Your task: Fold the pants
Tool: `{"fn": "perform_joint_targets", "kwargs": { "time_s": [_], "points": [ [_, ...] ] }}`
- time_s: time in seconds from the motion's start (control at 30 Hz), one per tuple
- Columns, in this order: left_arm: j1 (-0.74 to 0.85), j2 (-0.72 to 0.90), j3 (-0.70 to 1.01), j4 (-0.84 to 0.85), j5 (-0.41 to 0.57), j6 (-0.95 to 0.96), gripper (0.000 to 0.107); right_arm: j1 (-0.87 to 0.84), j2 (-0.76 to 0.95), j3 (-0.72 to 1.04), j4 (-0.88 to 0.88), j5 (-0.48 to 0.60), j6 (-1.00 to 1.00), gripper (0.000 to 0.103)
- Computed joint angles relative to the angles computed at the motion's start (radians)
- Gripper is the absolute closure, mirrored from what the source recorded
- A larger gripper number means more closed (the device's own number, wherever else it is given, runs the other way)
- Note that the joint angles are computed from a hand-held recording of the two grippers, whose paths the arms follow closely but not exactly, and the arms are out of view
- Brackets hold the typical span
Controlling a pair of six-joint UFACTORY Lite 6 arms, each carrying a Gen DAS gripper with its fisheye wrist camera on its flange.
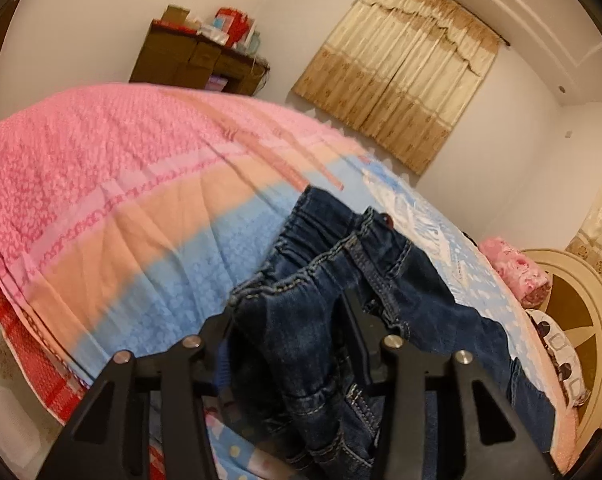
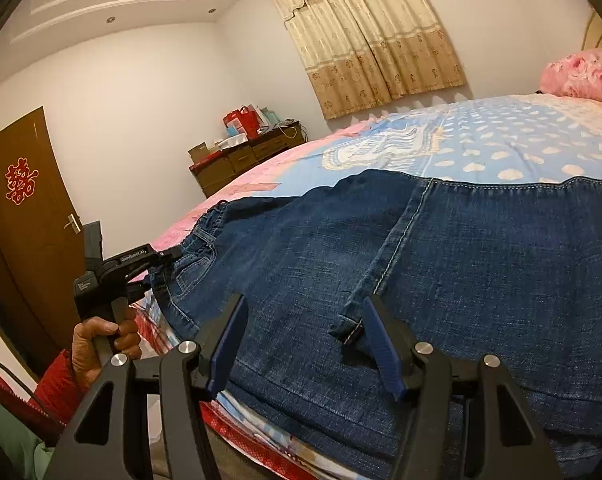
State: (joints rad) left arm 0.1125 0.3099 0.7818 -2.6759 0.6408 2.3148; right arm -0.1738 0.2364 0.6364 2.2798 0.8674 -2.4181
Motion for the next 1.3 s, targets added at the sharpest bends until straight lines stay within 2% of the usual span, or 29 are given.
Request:
{"fn": "perform_joint_targets", "kwargs": {
  "time_s": [0.1, 0.2, 0.27, 0.3, 0.37, 0.43, 0.5, 0.67, 0.77, 0.9, 1.07, 1.17, 1.3],
  "points": [
    [-0.022, 0.059, 0.052, -0.024, -0.059, 0.012, 0.042, -0.002, 0.016, 0.007, -0.002, 0.002, 0.011, 0.042],
    [-0.019, 0.072, 0.056, -0.016, -0.04, -0.045, 0.038, -0.012, 0.042, 0.023, -0.023, 0.003, 0.046, 0.042],
    [-0.028, 0.068, 0.068, -0.023, -0.072, -0.032, 0.044, -0.017, 0.046, 0.023, -0.026, 0.007, 0.049, 0.042],
    [-0.028, 0.061, 0.065, -0.018, -0.078, -0.03, 0.058, -0.021, 0.045, 0.02, -0.022, 0.009, 0.047, 0.042],
    [-0.001, 0.066, 0.066, 0.104, -0.026, -0.113, 0.073, -0.029, 0.038, 0.012, 0.003, 0.006, 0.041, 0.042],
    [0.029, 0.063, 0.079, 0.217, -0.001, -0.223, 0.075, -0.059, 0.03, 0.004, 0.012, 0.022, 0.062, 0.042],
    [0.045, 0.046, 0.067, 0.258, 0.027, -0.266, 0.076, -0.104, 0.03, 0.006, -0.004, 0.045, 0.1, 0.042],
    [0.036, -0.029, 0.069, 0.315, 0.01, -0.341, 0.077, -0.201, 0.044, 0.012, -0.036, 0.116, 0.161, 0.042],
    [-0.009, -0.095, 0.092, 0.343, -0.024, -0.362, 0.078, -0.225, 0.087, 0.05, -0.073, 0.106, 0.212, 0.042],
    [-0.153, -0.167, 0.172, 0.366, -0.122, -0.35, 0.08, -0.299, 0.095, 0.051, -0.106, 0.148, 0.263, 0.042],
    [-0.365, -0.167, 0.313, 0.379, -0.212, -0.312, 0.08, -0.478, 0.016, 0.003, -0.157, 0.186, 0.285, 0.042],
    [-0.527, -0.12, 0.447, 0.42, -0.272, -0.304, 0.08, -0.629, -0.008, -0.025, -0.212, 0.213, 0.301, 0.042],
    [-0.747, 0.023, 0.669, 0.613, -0.357, -0.42, 0.08, -0.854, 0.006, -0.035, -0.305, 0.256, 0.331, 0.042]
  ]
}}
